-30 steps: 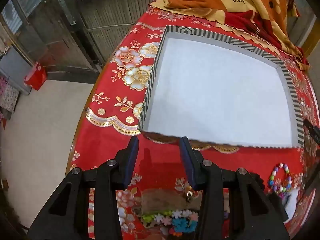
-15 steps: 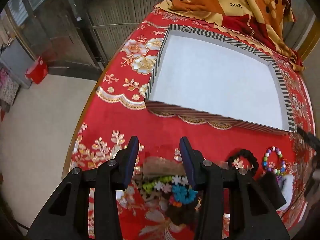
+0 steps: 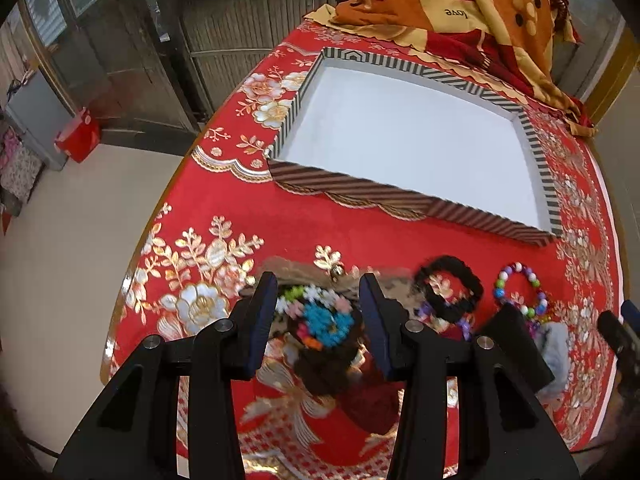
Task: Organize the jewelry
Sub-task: 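Move both grippers over the jewelry pile beside the striped tray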
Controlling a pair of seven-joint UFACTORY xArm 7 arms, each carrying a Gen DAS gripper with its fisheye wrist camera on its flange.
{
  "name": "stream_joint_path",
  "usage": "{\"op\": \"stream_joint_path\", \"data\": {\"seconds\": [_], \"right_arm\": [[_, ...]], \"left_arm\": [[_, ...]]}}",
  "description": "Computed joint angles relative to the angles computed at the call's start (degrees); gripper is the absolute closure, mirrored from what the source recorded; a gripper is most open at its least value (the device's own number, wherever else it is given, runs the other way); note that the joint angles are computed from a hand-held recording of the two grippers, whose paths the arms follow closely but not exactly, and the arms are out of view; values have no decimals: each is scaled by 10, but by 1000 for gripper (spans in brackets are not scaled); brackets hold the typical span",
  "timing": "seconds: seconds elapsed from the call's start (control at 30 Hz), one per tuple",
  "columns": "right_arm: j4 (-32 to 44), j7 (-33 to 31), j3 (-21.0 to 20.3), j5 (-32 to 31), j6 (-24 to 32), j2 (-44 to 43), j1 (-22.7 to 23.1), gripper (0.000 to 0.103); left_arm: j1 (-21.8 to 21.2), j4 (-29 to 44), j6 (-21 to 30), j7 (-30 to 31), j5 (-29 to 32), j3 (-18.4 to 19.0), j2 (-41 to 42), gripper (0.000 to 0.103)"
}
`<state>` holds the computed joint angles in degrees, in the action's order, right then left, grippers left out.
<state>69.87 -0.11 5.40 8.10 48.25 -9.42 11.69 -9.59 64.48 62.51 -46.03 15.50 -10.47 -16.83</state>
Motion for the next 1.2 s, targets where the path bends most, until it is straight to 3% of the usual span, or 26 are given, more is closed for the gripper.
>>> {"op": "stream_joint_path", "data": {"seconds": [0.47,1.2], "right_arm": [[29,56,30,-27,33,6,33,2],[44,61,32,-24,40,17,50,2]], "left_arm": [[-14,-13,15,-30,7,-19,-26,61],[-8,-31,14,-26,-5,-17,-45,61]]}}
